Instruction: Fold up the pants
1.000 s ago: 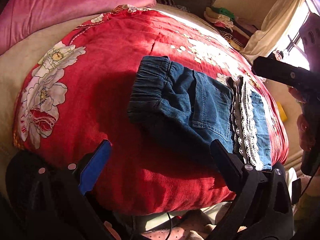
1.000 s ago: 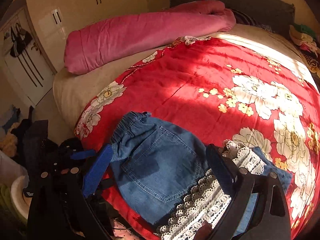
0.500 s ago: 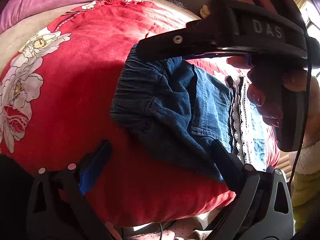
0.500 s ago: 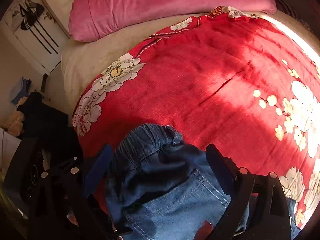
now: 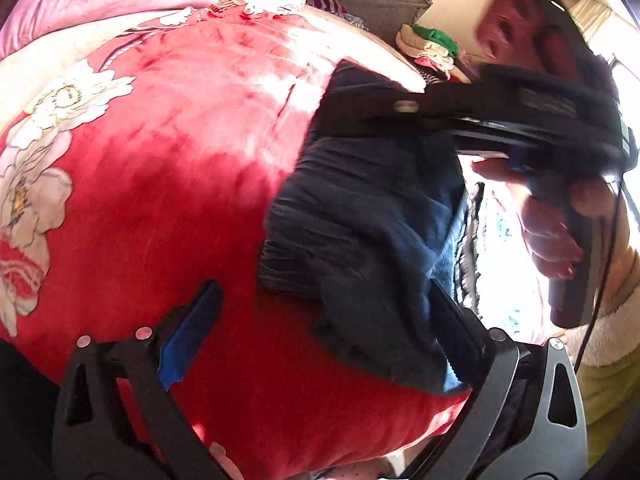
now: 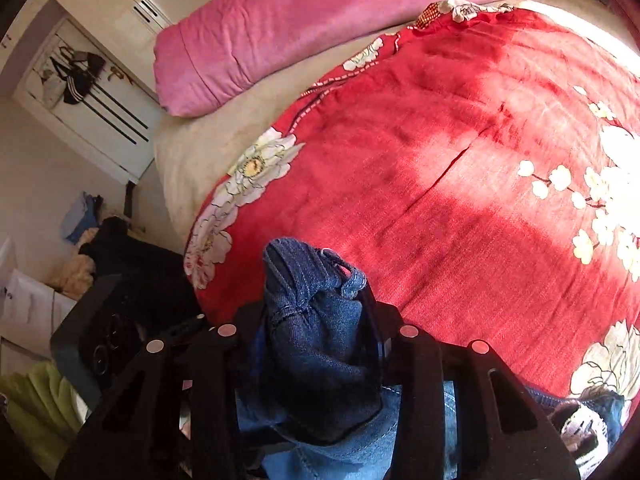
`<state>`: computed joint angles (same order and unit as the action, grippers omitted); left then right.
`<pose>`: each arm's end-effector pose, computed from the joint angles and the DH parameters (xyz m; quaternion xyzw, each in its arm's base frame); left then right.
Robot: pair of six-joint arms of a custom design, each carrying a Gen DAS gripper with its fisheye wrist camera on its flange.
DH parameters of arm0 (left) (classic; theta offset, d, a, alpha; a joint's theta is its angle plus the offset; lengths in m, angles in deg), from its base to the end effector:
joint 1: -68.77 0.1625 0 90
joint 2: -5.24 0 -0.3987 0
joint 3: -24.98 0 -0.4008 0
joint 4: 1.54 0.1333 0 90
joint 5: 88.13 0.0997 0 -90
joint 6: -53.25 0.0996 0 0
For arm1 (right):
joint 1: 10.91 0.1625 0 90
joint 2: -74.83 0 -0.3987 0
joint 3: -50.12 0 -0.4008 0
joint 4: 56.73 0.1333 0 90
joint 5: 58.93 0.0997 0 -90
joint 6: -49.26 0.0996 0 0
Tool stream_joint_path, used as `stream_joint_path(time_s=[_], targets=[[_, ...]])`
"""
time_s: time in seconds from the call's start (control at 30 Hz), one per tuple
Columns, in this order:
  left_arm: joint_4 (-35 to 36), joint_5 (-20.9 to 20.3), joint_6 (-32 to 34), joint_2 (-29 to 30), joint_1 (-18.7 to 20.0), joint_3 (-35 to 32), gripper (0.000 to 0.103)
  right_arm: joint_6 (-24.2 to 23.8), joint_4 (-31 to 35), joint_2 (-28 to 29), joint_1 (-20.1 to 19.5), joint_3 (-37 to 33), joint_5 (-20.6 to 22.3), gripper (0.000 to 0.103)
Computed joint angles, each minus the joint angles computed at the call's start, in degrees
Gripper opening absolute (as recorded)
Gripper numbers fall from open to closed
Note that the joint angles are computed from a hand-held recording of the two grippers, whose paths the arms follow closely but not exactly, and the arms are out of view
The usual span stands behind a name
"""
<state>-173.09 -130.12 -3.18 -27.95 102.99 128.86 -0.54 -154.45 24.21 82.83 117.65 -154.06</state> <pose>-0.3602 -0.4957 -0.0442 -0.0437 0.9092 -0.3844 0.1541 0.1710 -0.7094 0.2402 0.4517 -0.8874 -0.0911 0.0097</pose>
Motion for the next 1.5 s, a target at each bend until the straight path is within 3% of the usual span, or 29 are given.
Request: stream_joint_path(time_s=[0.13,0.17,0.23,0.33,0.4,0.73,0.83,1.1,1.23,1.37,1.5], targets=[[-7.32,-3.64,4.37,0.73,0.68,-1.01,0.092,-1.33,2.55,-2.07,-1.04,-0.96,3.41,0.037],[-9.03,-5.09,5.89,0.87,0.96,-1.38,0.088,-1.65,2.97,-2.6,-1.25,-1.14,4.13,0.037],[-10.49,-7.65,7.81,1.3,1.29,-2.67,0.068,-2.72,2.89,-4.0,-1.85,-0.95,5.31,0.037],[-7.41,-7.37,9.22,2.19,0.61,-5.63,0.056,-3.1,2.78,-5.41,-2.99,-1.46,7.15,0.037],[-6.01,-7.74,9.79,3.35,-0.24,-7.8,0.054,-3.07,3.35,-6.04,-3.98,-2.46,8.32,0.037],[8.02,-8.55,13.17,11.17,-1.93,-23.4,0.054,-5.1,5.17,-9.42,-10.45,-5.48,12.45,0.037],[12.01,-8.64,14.49,14.24,-1.57,-28.79,0.059,-4.97,5.69,-9.91,-12.62,-6.32,13.38,0.038],[15.89,-12.09,14.99,18.16,-2.04,-33.33,0.065,-1.76,4.95,-11.68,-17.82,-7.5,15.42,0.051],[16.95,-15.6,15.52,19.91,-1.98,-34.84,0.065,-2.42,1.12,-13.96,-18.28,-4.22,13.2,0.053],[19.45,-15.21,16.67,20.71,-2.82,-35.49,0.065,-3.17,-1.22,-14.99,-18.0,-1.15,10.24,0.053],[19.09,-16.17,16.5,20.72,-2.82,-34.8,0.065,-5.32,-7.01,-15.91,-17.05,3.78,2.44,0.053]])
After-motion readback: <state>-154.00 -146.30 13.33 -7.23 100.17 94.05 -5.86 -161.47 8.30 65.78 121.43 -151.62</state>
